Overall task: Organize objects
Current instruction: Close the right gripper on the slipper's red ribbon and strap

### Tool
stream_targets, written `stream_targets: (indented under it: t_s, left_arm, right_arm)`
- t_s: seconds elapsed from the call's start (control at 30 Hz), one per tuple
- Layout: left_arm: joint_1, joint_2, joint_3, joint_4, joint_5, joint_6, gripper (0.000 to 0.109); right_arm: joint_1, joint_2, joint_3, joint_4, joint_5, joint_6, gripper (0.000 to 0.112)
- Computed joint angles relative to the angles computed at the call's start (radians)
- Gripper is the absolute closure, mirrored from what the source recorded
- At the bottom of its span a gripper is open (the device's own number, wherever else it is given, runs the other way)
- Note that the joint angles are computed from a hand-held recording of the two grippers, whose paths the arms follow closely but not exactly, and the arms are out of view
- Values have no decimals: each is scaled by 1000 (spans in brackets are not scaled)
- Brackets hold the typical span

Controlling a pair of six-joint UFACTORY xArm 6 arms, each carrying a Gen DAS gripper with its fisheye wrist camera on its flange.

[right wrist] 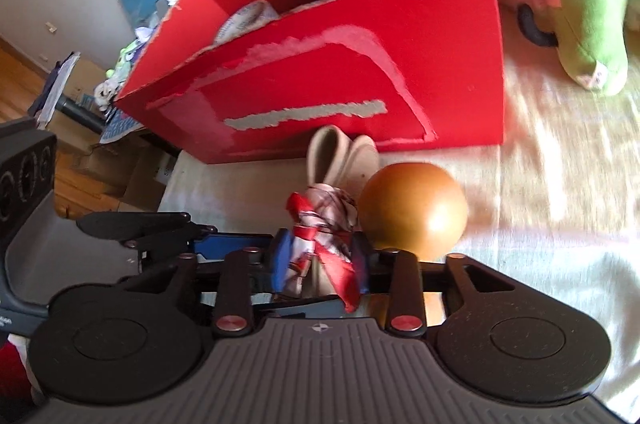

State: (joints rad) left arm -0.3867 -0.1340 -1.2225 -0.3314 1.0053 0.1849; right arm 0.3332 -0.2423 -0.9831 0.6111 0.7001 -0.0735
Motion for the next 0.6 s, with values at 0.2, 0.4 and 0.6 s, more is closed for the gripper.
stream_targets:
  t_s: [0.2,0.4,0.6]
  left_arm:
    - [-8,7,-5,-12,7,39,57]
    - [-36,16,-7,22,-13,33,60]
    - [-47,8,4,34,-28,33,64]
  right_arm:
    - [-15,-13,20,47,4,3,72]
    - [-24,-14,23,85,14,-9,72]
    - [-21,-6,12,119,33,-13,75]
